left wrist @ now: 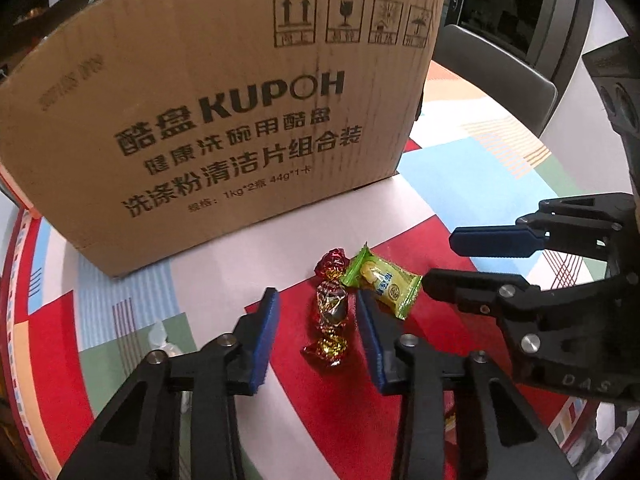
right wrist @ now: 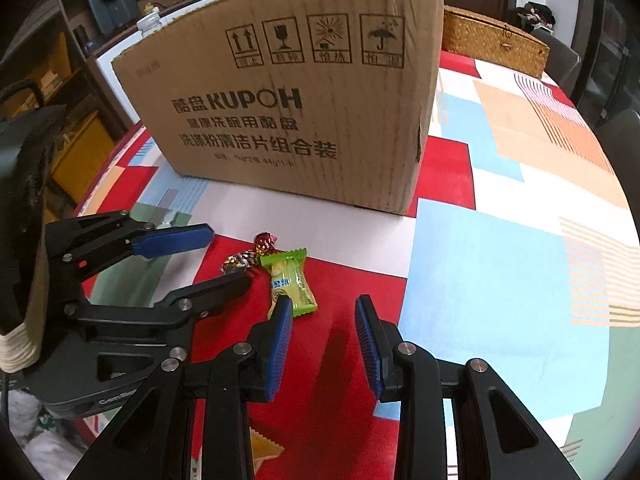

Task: Organize snacks
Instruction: 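Grasp the gold-wrapped candies with the left tool while the right grasps the green-yellow candy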

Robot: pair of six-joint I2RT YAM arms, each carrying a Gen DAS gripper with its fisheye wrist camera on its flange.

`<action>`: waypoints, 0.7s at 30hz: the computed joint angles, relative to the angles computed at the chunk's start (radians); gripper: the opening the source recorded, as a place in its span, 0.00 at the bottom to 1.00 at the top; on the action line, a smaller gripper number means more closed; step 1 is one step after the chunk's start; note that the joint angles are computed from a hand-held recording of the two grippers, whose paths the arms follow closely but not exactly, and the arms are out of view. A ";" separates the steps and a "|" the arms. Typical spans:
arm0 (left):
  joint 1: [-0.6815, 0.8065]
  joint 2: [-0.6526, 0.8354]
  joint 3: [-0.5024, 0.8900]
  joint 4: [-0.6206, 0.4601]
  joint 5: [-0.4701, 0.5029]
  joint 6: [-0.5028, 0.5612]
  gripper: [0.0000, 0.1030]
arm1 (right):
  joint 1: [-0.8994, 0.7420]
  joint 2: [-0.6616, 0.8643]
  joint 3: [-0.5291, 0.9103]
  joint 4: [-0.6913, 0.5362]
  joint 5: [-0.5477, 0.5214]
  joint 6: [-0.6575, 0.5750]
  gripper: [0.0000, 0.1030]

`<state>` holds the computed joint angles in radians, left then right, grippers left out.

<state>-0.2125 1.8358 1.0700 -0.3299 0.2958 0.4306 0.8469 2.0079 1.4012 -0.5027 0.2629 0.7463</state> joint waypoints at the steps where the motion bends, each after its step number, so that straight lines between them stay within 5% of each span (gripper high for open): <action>1: -0.003 0.010 0.006 0.000 -0.001 -0.003 0.31 | -0.002 0.003 0.001 0.001 -0.003 0.000 0.33; 5: -0.001 0.031 0.021 -0.011 0.001 -0.001 0.19 | -0.006 0.019 0.016 0.003 -0.013 -0.004 0.33; 21: 0.139 -0.016 0.004 -0.054 0.063 0.035 0.16 | -0.028 0.145 0.182 -0.047 -0.073 -0.078 0.32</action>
<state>-0.0732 1.8198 1.0735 -0.3836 0.3586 0.4659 0.8193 2.1525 1.5828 -0.5494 0.1898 0.6687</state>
